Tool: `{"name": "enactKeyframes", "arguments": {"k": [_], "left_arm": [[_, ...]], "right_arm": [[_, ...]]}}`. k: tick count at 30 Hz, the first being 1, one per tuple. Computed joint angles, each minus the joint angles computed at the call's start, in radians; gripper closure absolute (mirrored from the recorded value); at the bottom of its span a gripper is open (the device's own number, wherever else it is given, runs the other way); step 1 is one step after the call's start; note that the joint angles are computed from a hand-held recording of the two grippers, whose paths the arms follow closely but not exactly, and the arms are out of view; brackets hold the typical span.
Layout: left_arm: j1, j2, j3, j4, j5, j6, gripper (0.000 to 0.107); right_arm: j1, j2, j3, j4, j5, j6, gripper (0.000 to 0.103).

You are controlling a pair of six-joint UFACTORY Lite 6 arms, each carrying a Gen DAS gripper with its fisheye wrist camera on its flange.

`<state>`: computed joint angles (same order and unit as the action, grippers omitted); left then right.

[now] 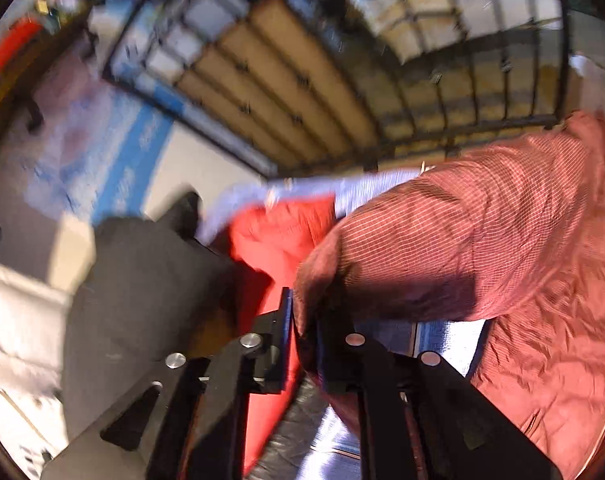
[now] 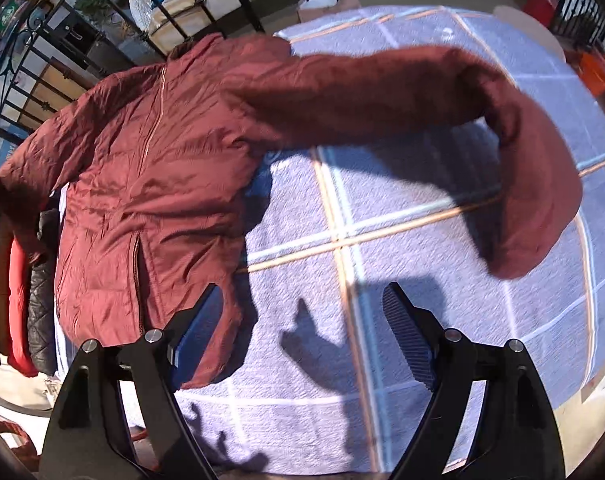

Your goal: Fold large clothes

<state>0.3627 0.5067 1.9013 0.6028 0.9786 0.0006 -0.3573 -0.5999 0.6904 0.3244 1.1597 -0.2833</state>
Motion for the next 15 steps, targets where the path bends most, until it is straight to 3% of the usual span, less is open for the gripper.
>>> {"name": "enactKeyframes", "arguments": {"k": [1,3,4,5,11,15], "left_arm": [[0.019,0.05,0.055,-0.06,0.017,0.017,0.084],[0.031,0.066,0.053,-0.108,-0.006,0.026,0.053],[0.023,0.07,0.032,-0.082,-0.034,0.002,0.027],[0.016,0.058,-0.009,-0.045,-0.067,-0.026,0.013],[0.041,0.097,0.048,-0.029,-0.083,-0.02,0.012],[0.112,0.097,0.198,-0.222,-0.049,0.134,0.01]], "right_arm": [[0.026,-0.025,-0.017,-0.013,0.002,0.032,0.022],[0.048,-0.076,-0.047,-0.031,0.02,0.072,0.022],[0.052,-0.093,-0.056,-0.036,0.028,0.084,0.022],[0.058,-0.116,-0.072,-0.044,0.04,0.105,0.022],[-0.001,-0.094,-0.094,-0.043,0.038,0.093,0.022],[0.057,-0.036,-0.086,-0.015,-0.013,0.133,0.022]]}}
